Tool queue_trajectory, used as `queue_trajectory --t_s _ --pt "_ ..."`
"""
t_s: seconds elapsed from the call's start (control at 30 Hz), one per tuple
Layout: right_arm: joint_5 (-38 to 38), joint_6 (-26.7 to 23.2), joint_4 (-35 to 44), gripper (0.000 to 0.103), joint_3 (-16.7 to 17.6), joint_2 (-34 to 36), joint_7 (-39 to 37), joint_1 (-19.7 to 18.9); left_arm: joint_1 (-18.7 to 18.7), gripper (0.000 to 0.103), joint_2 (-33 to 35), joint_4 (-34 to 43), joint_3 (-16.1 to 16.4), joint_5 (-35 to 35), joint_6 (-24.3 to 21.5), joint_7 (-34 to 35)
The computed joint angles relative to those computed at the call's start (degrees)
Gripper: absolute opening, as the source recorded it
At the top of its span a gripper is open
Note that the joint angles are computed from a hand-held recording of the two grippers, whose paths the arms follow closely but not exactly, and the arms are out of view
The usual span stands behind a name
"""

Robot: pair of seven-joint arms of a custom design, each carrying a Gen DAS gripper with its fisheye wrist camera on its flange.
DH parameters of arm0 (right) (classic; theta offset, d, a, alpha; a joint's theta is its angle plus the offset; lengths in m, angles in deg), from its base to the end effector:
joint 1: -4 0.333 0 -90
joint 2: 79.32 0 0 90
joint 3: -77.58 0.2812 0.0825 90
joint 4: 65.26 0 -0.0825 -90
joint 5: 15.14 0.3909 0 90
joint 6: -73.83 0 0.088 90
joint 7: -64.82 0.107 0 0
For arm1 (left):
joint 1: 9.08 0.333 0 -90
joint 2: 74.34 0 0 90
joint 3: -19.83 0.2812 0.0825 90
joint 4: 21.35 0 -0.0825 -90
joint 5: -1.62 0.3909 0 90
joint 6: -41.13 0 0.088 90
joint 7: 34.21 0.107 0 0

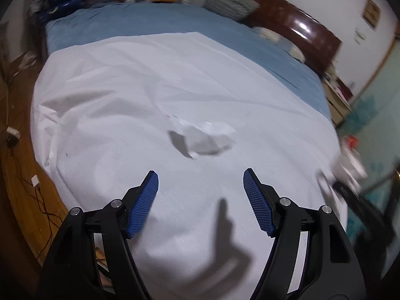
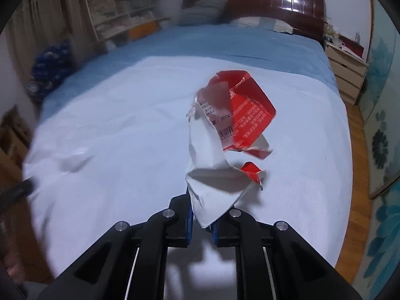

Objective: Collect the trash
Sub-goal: 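Grasp the red-and-white wrapper with the right tool, then grasp the white crumpled plastic with the left tool while the right tool holds the wrapper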

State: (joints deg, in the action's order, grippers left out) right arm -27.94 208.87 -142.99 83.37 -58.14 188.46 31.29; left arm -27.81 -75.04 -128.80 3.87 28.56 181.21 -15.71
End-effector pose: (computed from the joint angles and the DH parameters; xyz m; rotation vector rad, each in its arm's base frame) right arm 0.6046 0.3749 0.5531 -1.8587 1.7188 -0.3847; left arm 0.5012 -0.3471 0.5403 -2.2211 1.5247 -0.8690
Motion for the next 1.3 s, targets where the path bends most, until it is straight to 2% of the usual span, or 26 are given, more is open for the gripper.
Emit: queue_trajectory --t_s 0.07,0.13,0.17,0.3,0.4,0.57,0.6,0.63,0.67,0.77,0.93,1.1,1.13,1.3 --pt "-0.12 2.27 -3.13 0.012 0.73 -3.67 -1.64 0.20 0.77 0.073 0.77 -0.60 0.85 -3.03 3.21 0.50" --pt "2.79 4.84 -6.76 0.012 1.28 -7.77 1.43 -0.31 1.42 0.073 1.57 -1.24 1.50 -7.06 6.62 1.78" --pt "3.69 4.16 -6.40 0.012 1.69 -8.42 1.62 -0.34 1.59 0.073 2.22 -0.90 1.74 -7.14 7.25 1.85" --pt "7.46 6.69 -11.64 0.012 3.16 -13.25 3.17 -0.18 1.10 0.075 5.82 3.36 2.51 -5.78 5.48 4.46" --pt "9.51 8.50 -17.37 0.012 4.18 -17.46 6.12 0.68 0.87 0.077 7.38 4.13 3.45 -7.22 7.17 5.13" --pt "2.46 7.35 -17.31 0.012 5.58 -17.96 10.80 3.43 -0.21 0.075 10.01 6.79 4.61 -6.47 6.91 5.32" --pt "2.57 6.80 -17.45 0.013 5.71 -18.05 10.61 3.69 -0.60 0.072 10.26 7.03 4.82 -6.16 6.83 5.12" --pt "2.49 6.33 -16.94 0.013 5.72 -17.73 10.90 3.89 -0.88 0.061 11.10 8.10 4.89 -6.32 6.17 5.53" --pt "2.15 5.78 -16.89 0.013 5.77 -17.97 11.43 4.15 -0.96 0.045 12.00 9.23 4.70 -7.49 5.33 7.23" --pt "1.20 4.24 -14.07 0.013 5.71 -15.94 12.54 4.62 -1.59 0.028 12.76 10.11 4.80 -9.49 4.69 10.98" --pt "1.90 3.93 -11.96 0.013 5.40 -14.15 12.00 4.92 -2.11 0.019 11.79 9.06 5.00 -10.73 5.62 12.99" --pt "5.33 5.64 -12.09 0.013 4.53 -13.25 10.83 3.51 -3.60 0.009 9.36 7.82 5.65 -3.76 5.37 8.47" --pt "5.49 6.01 -12.33 0.013 4.47 -13.16 11.10 3.43 -3.67 0.001 8.98 7.72 5.46 -2.67 5.23 7.94" --pt "6.86 7.12 -13.03 0.013 4.40 -12.95 11.06 2.88 -4.21 0.001 8.13 8.43 4.15 1.13 3.98 7.59"
